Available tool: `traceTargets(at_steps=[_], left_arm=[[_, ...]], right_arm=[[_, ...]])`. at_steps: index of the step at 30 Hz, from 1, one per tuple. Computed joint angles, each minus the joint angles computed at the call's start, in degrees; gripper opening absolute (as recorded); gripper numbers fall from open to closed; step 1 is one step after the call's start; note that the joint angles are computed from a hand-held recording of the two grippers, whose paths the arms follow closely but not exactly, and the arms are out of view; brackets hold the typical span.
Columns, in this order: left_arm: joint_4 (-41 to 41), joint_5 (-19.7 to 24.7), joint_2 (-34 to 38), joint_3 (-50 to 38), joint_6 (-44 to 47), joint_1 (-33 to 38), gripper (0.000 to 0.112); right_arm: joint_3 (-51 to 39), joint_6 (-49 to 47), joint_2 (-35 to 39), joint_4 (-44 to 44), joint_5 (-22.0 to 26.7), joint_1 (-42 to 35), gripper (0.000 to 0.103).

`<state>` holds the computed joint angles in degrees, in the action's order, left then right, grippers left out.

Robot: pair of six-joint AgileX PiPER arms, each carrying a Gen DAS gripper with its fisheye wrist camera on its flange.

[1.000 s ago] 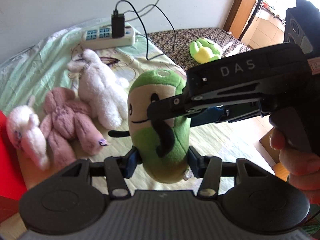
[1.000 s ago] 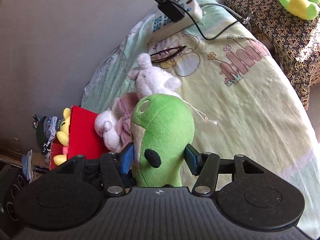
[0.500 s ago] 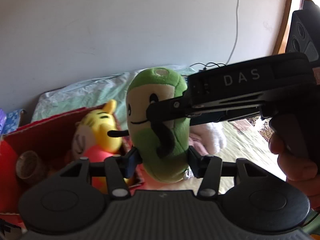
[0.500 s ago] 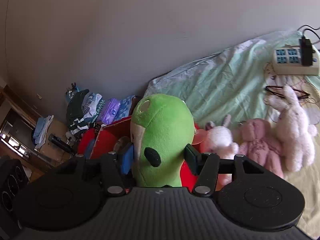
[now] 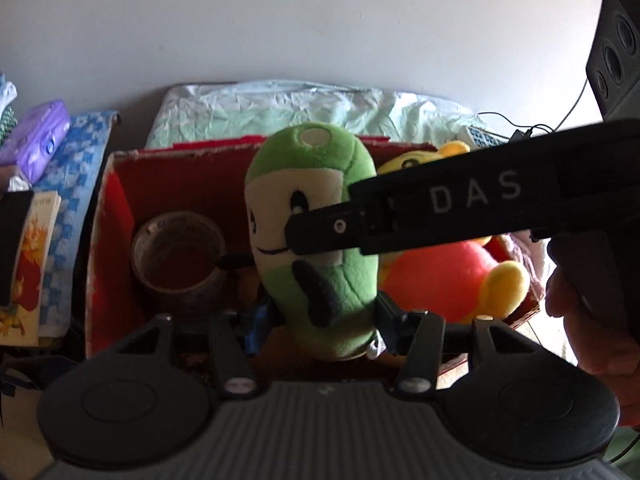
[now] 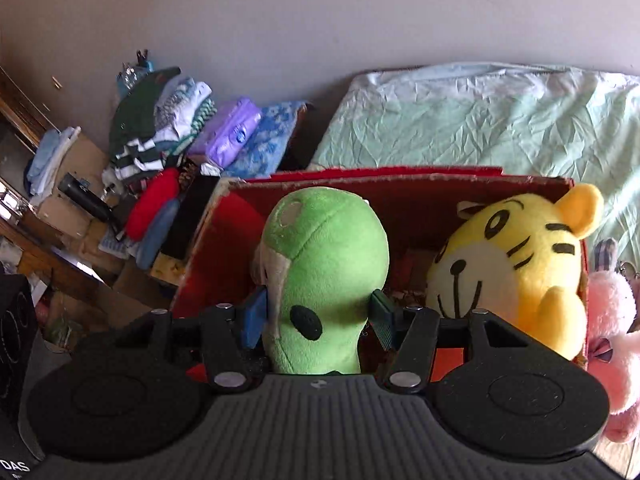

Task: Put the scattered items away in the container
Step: 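Lift the green bean plush with the right gripper and carry it into the red box, then release the green bean plush beside the tiger by opening the right gripper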

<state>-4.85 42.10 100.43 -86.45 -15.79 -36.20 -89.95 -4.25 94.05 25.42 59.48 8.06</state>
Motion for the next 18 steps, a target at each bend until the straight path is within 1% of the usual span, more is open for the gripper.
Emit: traceTargets(at_steps=[3,6,8,12,15,18], left_arm=[[-4.39,0.67,2.33,-0.58,3.35,1.65,0.054],[-8.34,0.05,2.53,0.03,6.78,3.17,0.054],[-10.11,0.61,2.87,-0.49,8.19,3.88,0.055],[-14.19,2.08,4.62,-2.56,10.76,4.92,0.055],[-15.55,2.84,5.69,-4.02,11.89,4.35,0.055],[-15.03,3.28,7.42,-5.82,12.19,3.14,0.055]], right_arm=[[-2.73,3.06,3.54,-3.47,2.00,1.52,0.057],[-4.04,4.65,5.38,-4.90,1.84,2.22,0.057],[-5.31,5.61,6.60,-5.19,2.39,2.36,0.057],[-5.78,7.67,7.33,-7.96,1.91,3.19,0.057],[-6.28,9.15,6.74,-11.47,2.65,4.03,0.058],[-7.73,10.78,7.27,-14.63,4.58,4.52,0.060]])
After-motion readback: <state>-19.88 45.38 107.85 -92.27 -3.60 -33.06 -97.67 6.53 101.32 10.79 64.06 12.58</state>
